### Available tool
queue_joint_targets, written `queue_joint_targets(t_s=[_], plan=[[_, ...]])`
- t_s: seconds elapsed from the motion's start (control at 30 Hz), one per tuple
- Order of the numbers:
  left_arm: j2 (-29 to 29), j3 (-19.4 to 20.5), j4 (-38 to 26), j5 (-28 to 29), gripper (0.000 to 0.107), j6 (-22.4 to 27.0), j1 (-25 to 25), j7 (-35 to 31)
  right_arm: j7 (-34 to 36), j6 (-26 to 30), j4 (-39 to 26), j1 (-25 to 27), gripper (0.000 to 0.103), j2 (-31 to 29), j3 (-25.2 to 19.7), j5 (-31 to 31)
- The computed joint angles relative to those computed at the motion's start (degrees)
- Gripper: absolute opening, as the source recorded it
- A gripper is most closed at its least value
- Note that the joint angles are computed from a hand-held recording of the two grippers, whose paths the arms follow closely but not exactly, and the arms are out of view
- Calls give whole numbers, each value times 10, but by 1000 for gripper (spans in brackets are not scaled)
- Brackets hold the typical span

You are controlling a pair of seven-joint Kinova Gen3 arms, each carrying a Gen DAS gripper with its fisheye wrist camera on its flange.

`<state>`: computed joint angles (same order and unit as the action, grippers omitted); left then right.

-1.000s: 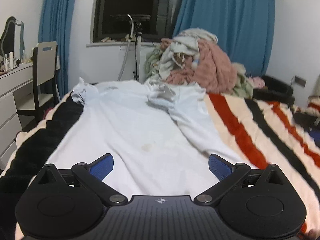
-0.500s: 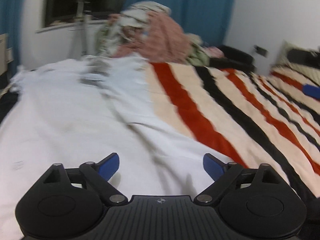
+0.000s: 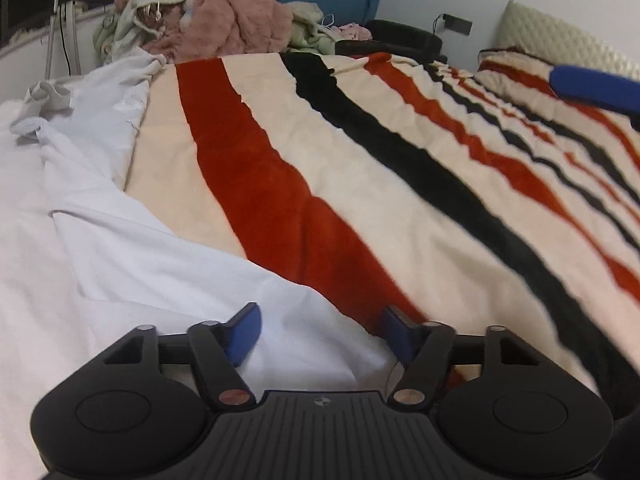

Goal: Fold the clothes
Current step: 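Grasp the T-shirt side with the left gripper and fold it toward the center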

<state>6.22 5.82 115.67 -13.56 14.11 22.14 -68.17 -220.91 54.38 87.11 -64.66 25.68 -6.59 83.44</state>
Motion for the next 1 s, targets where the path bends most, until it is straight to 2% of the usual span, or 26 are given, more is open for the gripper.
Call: queue_joint_targets(t_s=[0.03,0.1,0.17,0.27,0.33,0.4,0.5,0.57,0.63,0.7,0.77,0.87,0.93,1.0], plan=[[2,-25,3,-16,42,-9,26,14,-5,-7,3,4,84,0,-1,-1],[4,-78,2,-20,8,-13,76,14,-35,-25,15,11,84,-4,0,7],[-8,-106,10,14,5,-23,94,-16,-75,-31,30,13,84,-8,0,27],[-48,-166,32,84,4,-39,133,-73,-88,7,32,2,84,-3,-3,51],[-91,-219,38,130,4,-18,173,-114,-92,24,34,-3,84,-1,-6,68],[-138,-251,32,177,4,27,190,-161,-107,22,42,1,84,-3,-12,88],[-217,-240,32,242,4,97,139,-227,-110,21,43,6,84,-6,-22,100],[-269,-235,34,258,2,144,100,-238,-101,15,40,9,84,-8,-28,101],[-319,-256,39,242,2,190,85,-213,-67,4,26,13,84,-6,-34,83],[-357,-274,40,201,2,237,78,-166,-21,-6,5,12,84,0,-35,55],[-365,-262,40,156,1,284,43,-132,25,-17,-18,6,84,8,-31,28],[-334,-208,27,103,1,352,-36,-130,79,-33,-44,-7,84,18,-19,1],[-309,-189,21,108,0,373,-80,-146,107,-42,-56,-17,84,23,-11,-9],[-298,-175,15,140,4,380,-124,-186,132,-46,-68,-29,84,29,-2,-20]])
